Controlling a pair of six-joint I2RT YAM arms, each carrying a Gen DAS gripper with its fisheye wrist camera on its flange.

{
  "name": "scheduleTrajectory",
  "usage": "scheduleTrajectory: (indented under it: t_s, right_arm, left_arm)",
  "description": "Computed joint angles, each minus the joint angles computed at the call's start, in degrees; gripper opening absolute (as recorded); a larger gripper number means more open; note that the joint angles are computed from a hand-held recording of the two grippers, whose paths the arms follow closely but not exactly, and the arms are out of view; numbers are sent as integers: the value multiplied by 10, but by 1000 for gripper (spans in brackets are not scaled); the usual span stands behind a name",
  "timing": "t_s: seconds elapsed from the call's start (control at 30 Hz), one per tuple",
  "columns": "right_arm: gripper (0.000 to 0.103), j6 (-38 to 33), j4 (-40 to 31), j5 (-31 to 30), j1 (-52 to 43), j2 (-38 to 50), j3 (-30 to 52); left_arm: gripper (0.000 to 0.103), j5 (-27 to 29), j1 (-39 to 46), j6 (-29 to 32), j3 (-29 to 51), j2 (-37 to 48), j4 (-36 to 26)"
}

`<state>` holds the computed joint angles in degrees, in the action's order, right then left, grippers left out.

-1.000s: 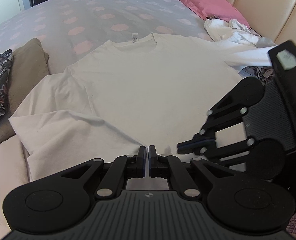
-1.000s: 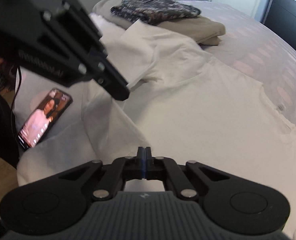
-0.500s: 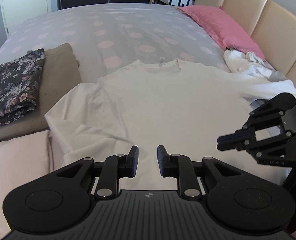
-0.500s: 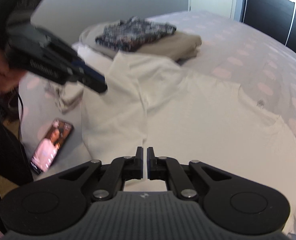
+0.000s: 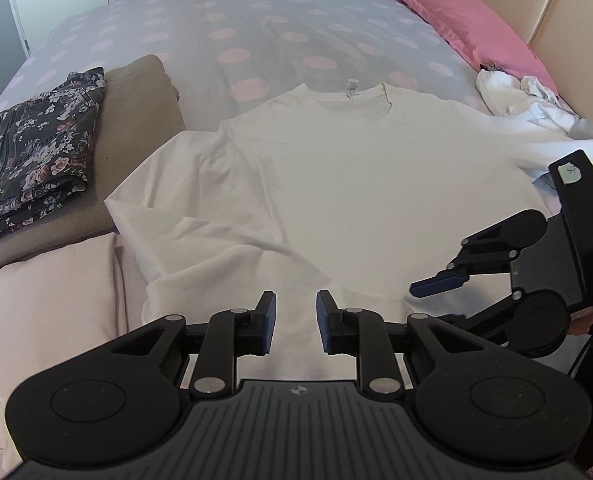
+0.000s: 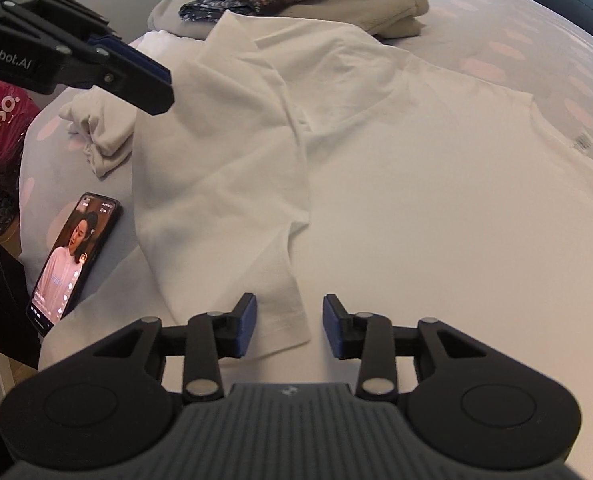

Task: Fold clothes

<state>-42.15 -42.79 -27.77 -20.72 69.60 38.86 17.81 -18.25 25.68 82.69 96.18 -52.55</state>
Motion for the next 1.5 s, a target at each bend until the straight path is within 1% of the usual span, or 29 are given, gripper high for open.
scheduleTrajectory:
  t_s: [0.03,0.07,0.1,0.13,0.27,0.37,0.5,0.63,0.7,0.9,0.97,1.03,1.13,1.33,1.43,1.5]
  right_arm:
    - [38,5,9,5,12,1,-4]
    - [30,8,12,14,24,3,-5]
    - [8,11,15,23,36,6,-6]
    - [2,12,12,26,41,6,-4]
    - [2,13,-37,-14,13,-5,33]
    - [2,16,-103,-82,-36,-20,88]
    - [2,12,-176,-144,-103,-31,167]
    - [2,4,-247,-173,-180,-2,265]
    - [2,6,-265,-196,-221,16,309]
    - [2,30,-259,-244,-340,68,400]
    - [2,36,-250,-249,-376,87,418]
    - [2,58,-223,-243,-399,105,423]
    - [2,105,-171,-215,-417,136,423]
    - [2,197,-61,-110,-403,193,396]
    - [2,212,-27,-63,-392,215,377]
    - [7,208,-10,-38,-382,222,362]
  left_arm:
    - [20,-2,0,1,1,2,-1]
    - [20,-4,0,1,2,4,-1]
    - [20,-5,1,1,3,6,-2]
    - [20,-7,2,0,4,7,-2]
    - [20,-10,9,-5,12,12,-2]
    - [20,-14,16,-13,14,10,3]
    - [20,-15,25,-22,20,10,6]
    - [20,-21,31,-29,23,7,13]
    - [20,-24,34,-33,24,7,15]
    - [20,-49,25,-35,21,9,20]
    - [20,-57,19,-32,18,11,22]
    - [20,-63,12,-28,13,11,25]
    - [20,-73,0,-17,-3,8,33]
    - [21,-94,-31,16,-53,8,75]
    - [21,-100,-46,33,-74,14,103]
    - [21,-104,-57,42,-85,21,120]
